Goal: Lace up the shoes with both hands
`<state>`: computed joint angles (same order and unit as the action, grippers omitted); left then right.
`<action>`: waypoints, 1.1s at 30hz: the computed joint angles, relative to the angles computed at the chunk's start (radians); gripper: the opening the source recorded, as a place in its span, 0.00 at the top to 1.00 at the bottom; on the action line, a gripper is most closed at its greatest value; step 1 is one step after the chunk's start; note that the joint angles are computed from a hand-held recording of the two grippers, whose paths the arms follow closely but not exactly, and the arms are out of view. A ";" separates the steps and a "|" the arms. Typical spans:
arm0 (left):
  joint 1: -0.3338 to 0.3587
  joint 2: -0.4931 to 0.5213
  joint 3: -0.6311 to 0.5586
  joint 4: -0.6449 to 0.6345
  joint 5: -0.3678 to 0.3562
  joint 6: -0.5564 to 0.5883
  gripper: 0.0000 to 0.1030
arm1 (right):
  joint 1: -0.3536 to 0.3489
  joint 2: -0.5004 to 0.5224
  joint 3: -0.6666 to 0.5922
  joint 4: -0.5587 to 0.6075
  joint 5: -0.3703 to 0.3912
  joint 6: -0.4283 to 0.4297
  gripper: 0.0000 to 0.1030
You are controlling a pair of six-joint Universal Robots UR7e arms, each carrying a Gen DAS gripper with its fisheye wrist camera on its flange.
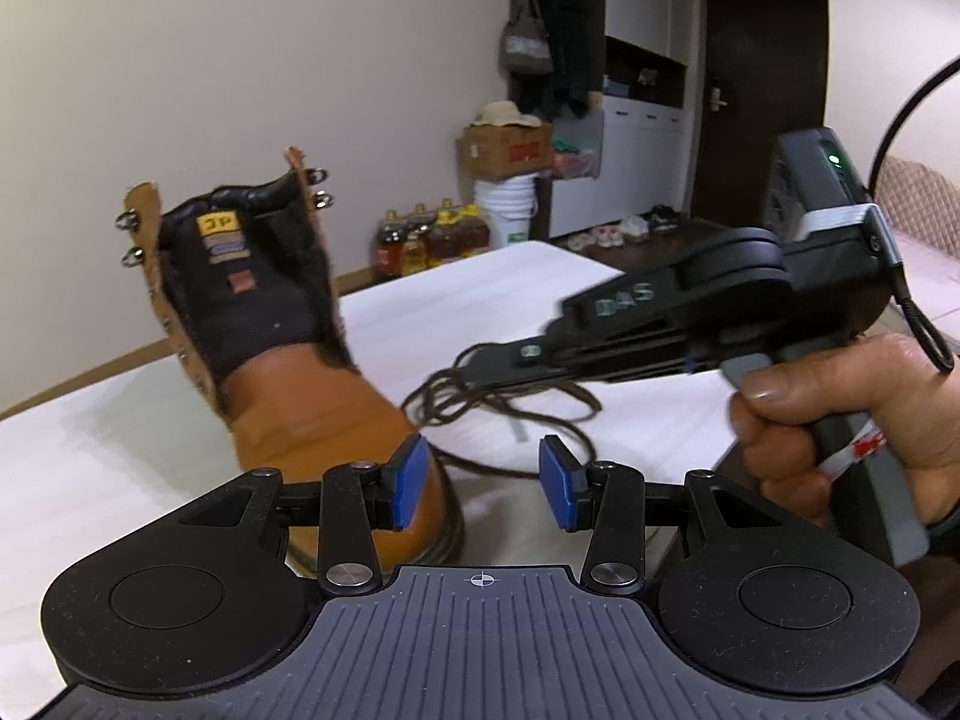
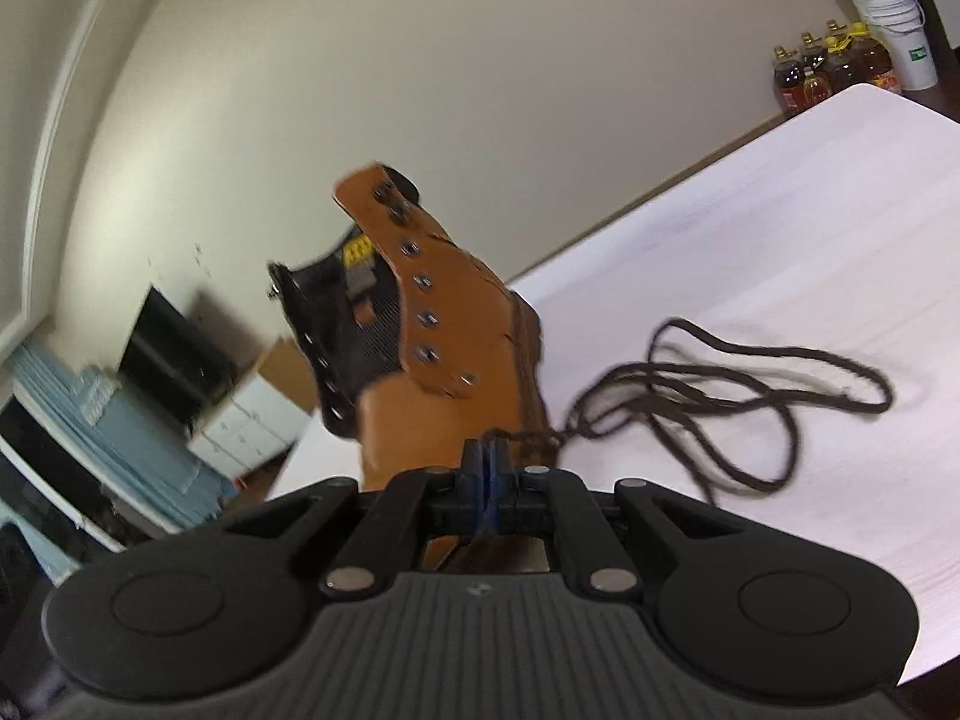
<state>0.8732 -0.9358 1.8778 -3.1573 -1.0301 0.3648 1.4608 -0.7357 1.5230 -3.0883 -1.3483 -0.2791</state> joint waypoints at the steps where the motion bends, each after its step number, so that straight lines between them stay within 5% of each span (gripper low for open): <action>1: 0.001 0.004 -0.003 0.000 0.001 0.002 0.56 | 0.003 0.004 -0.004 0.005 0.006 0.007 0.97; 5: 0.002 0.024 -0.019 0.011 0.045 0.017 0.61 | 0.009 0.006 -0.009 0.038 0.019 0.007 0.97; 8: 0.010 0.019 -0.024 0.054 0.049 0.025 0.91 | 0.009 0.003 -0.005 0.063 0.028 0.007 0.97; 11: 0.017 0.009 -0.028 0.102 0.056 0.032 0.96 | 0.005 -0.006 0.006 0.072 0.027 0.006 0.97; 17: 0.047 -0.035 -0.027 0.147 0.006 0.043 0.97 | -0.007 -0.024 0.005 0.124 0.039 -0.006 0.92; 20: 0.050 -0.045 -0.025 0.146 0.023 0.070 0.97 | -0.018 -0.034 0.006 0.144 0.049 0.047 0.89; 27: 0.048 -0.056 -0.010 0.131 0.041 0.113 0.97 | -0.054 -0.010 -0.033 0.291 0.226 0.211 0.88; 33: 0.043 -0.076 0.018 0.100 0.036 0.145 0.97 | -0.059 0.031 -0.076 0.338 0.275 0.315 0.88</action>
<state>0.9161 -1.0118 1.8954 -3.0572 -0.9946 0.5101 1.4015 -0.7052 1.4474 -2.7508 -1.0738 0.0356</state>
